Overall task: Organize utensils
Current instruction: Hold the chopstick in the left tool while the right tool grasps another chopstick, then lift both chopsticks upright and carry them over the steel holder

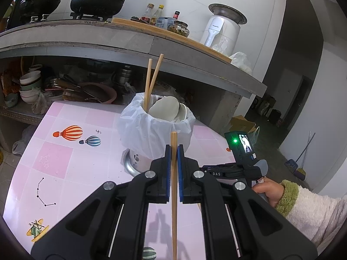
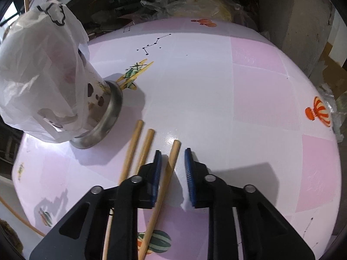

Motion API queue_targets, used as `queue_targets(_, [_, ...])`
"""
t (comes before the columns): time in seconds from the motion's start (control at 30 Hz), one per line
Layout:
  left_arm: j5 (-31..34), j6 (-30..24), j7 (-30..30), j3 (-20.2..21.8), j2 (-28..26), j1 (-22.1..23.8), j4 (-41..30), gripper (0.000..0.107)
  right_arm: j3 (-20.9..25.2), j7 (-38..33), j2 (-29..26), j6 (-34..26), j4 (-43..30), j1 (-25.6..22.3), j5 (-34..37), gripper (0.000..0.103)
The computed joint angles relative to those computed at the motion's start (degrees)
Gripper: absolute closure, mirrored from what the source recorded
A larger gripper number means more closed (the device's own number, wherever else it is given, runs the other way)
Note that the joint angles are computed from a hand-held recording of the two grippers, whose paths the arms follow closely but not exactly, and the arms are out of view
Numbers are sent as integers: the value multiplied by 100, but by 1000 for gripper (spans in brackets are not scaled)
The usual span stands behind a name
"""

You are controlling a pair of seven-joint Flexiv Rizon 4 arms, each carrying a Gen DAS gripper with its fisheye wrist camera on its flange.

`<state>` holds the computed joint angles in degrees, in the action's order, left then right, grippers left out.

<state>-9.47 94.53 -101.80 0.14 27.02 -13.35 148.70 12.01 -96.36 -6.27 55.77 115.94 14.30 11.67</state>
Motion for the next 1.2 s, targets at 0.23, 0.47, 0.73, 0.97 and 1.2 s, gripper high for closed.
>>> queue_targets(0.23, [-1,-27,-14,2,12,-1,-6,102,-33,219,32,79,118,23,-326,96])
queue_targets(0.47, [26,-34,-2,-18,4,21,-9,102,-31,-160,375,22,39,-121,479,96])
queue_targets(0.73, [87,-28,-59,-115,3,88,-18,102,-310,-827,1232,-30,2,-128,1446,96])
queue_targets(0.97, [164,-91,-102,-170,77,124,-33,102,-629,-1144,2007,34,149,21,1904,96])
queue_targets(1.2, [256,-163,-188,-256,215,239,-41,102,-729,-1014,2506,284,486,147,1783,96])
